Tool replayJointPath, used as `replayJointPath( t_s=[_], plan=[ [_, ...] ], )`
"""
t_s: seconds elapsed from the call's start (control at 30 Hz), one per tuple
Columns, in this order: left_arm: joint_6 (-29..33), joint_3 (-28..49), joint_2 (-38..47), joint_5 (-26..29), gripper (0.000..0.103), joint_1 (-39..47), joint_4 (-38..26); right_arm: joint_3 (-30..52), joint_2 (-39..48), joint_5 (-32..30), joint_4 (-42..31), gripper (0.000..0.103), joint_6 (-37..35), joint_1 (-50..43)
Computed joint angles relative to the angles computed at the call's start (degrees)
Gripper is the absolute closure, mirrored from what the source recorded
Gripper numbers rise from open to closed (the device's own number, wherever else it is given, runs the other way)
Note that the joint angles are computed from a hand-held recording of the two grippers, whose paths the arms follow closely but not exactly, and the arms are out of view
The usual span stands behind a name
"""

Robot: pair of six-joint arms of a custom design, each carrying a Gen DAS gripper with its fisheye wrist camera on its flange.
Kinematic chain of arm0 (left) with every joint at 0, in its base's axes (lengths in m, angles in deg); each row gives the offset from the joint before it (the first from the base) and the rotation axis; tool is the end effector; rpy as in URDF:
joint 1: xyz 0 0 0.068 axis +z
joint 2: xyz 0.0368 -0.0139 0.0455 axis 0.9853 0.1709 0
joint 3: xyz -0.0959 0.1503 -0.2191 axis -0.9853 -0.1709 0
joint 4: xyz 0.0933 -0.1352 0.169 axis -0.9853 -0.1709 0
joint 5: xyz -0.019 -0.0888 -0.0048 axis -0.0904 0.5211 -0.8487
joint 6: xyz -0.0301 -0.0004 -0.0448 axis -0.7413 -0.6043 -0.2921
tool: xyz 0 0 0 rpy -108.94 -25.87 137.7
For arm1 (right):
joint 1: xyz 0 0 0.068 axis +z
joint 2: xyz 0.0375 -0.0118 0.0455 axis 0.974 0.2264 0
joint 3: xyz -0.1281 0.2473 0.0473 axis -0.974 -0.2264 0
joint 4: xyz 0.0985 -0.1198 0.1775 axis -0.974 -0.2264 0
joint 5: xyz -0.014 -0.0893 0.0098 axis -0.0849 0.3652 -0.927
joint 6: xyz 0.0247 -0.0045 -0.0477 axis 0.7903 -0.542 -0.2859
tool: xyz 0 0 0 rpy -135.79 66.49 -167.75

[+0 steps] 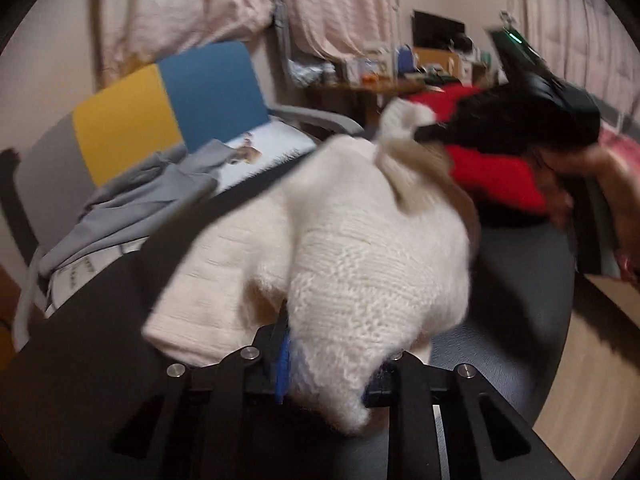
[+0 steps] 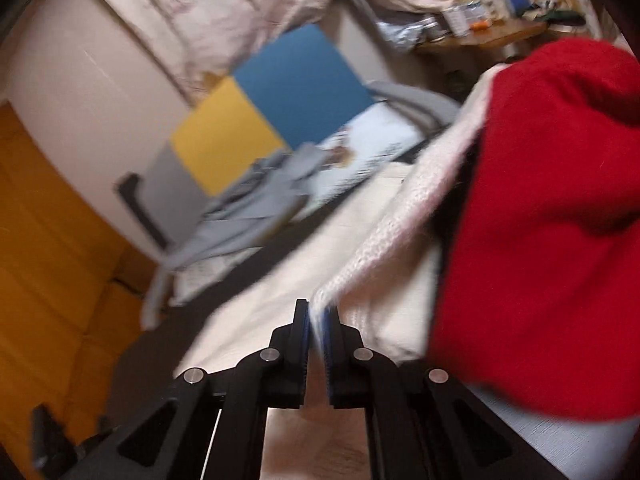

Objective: Fold clothes

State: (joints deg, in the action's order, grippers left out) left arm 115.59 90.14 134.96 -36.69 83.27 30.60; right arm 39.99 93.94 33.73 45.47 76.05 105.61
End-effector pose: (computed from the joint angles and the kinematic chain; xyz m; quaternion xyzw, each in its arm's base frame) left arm 0.2808 0.0032 0.3218 0.2434 0.8832 -0.0622 0.3960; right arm 0.3535 0.1982 0.3161 0.0910 0.8625 0.3355 0.3679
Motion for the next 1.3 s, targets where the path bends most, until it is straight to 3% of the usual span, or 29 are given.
replayJointPath(
  t_s=[0.17,0.33,0.37,0.5,0.6,0.67,0.8,0.93,0.97,1.07,1.13,1.3],
  plan=[
    [5.92,4.50,-2.51,12.64,0.078,20.41,-11.17,-9.03,-5.22,-2.99,14.62,0.097,6.74,7.15],
    [22.13,14.08,4.46,22.91,0.078,44.12,-23.25,-15.23,-4.95,-1.77,28.65,0.097,11.90,17.56],
    [24.27,15.20,5.78,23.52,0.078,47.58,-24.29,-16.09,-4.31,-1.24,31.35,0.097,12.96,19.69],
    [24.76,12.23,9.56,20.62,0.078,55.43,-18.32,-14.17,2.41,1.60,35.34,0.097,15.15,26.43],
    [29.54,11.20,13.90,19.65,0.075,60.64,-17.98,-5.77,9.37,3.13,26.46,0.090,14.41,29.06],
    [34.60,11.28,16.50,19.22,0.071,62.99,-18.66,1.75,13.97,4.86,17.15,0.077,13.43,30.34],
    [46.44,8.27,15.85,19.71,0.057,68.78,-21.80,11.23,18.26,8.85,3.14,0.076,12.44,31.89],
    [52.54,6.09,15.56,24.95,0.022,74.44,-22.90,12.74,15.59,15.71,-7.54,0.073,9.95,34.02],
    [53.88,6.51,16.07,26.32,0.020,75.42,-24.19,13.30,15.04,17.04,-10.43,0.073,9.54,34.15],
    [58.07,7.37,17.38,29.85,0.012,77.87,-27.85,10.09,11.70,16.78,-10.96,0.068,9.90,33.98],
    [59.69,5.16,16.16,30.27,0.008,77.53,-26.73,9.63,11.68,15.20,-9.11,0.064,9.88,33.00],
    [54.32,-9.20,6.51,27.12,0.008,70.45,-9.33,13.17,16.72,10.01,-5.15,0.061,12.65,29.94]
  ],
)
